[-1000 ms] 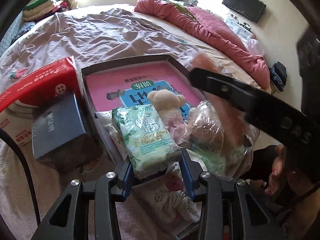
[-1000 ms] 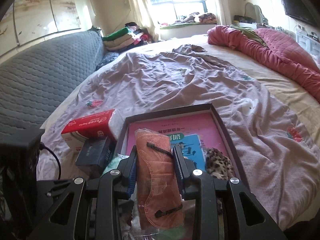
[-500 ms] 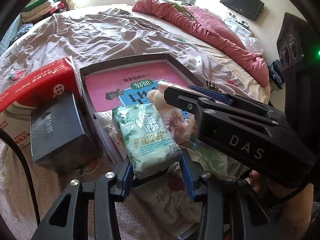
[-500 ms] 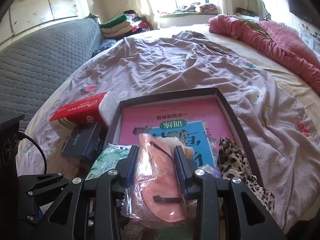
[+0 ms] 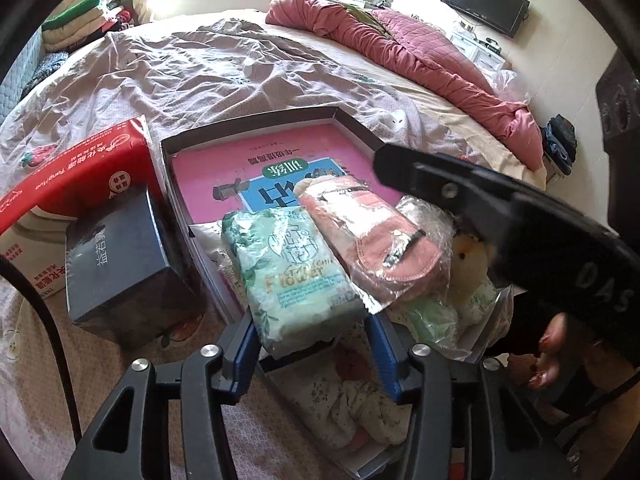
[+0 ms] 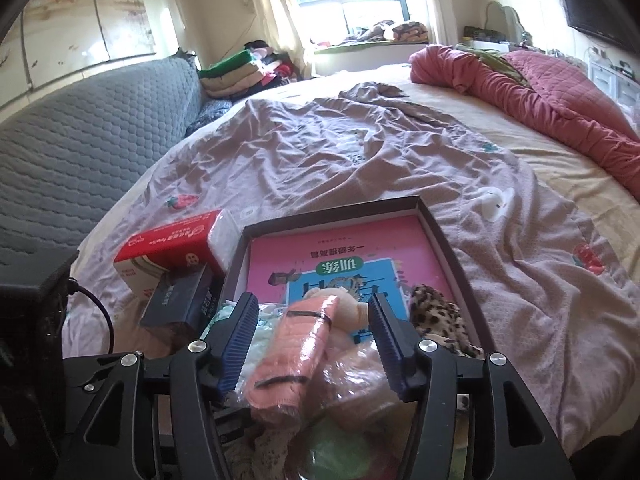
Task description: Organize soft objects
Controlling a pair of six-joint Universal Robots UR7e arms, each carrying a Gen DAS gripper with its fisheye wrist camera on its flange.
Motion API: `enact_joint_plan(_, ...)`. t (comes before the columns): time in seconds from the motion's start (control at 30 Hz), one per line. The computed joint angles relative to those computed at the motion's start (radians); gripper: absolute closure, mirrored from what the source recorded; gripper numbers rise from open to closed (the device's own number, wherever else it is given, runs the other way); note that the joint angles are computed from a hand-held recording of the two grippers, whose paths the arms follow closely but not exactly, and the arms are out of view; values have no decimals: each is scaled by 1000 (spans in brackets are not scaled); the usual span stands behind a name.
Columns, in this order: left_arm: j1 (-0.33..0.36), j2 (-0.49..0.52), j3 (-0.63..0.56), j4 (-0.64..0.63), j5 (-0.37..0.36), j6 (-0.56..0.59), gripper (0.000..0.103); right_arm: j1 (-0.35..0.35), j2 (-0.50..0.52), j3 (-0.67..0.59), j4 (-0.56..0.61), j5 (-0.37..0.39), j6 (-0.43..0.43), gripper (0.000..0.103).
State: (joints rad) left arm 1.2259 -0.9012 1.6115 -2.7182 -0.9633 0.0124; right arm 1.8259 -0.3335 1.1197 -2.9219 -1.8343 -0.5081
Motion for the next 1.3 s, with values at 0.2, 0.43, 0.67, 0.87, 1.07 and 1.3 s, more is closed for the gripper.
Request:
enact_joint_plan(0.2,-16,-10,24,13,32,-2,42,-3,-42,56,-32,10,14,43)
enact_joint_plan(0.43,-44,-46,80,-4,86,-19,38,9,-85,136,-100,-28,-7,31)
enact_joint_plan(0.67,-77,-103,145,-37,129,-40,34,20,-141,226,-163,-45,3,28)
enact_joint_plan(0.87,-108,-148,205,-83,161,-55,29,41,-186,309,-240,-58,-41,24)
enact_joint_plan(1.07,-132,-183,238,-92,195,-100,21,52,-215,342,-241,-51,-50,24)
enact_joint_plan(1.3,-177,-217,286,-95,276,-155,17,59,-250,412,-228,-55,-72,24)
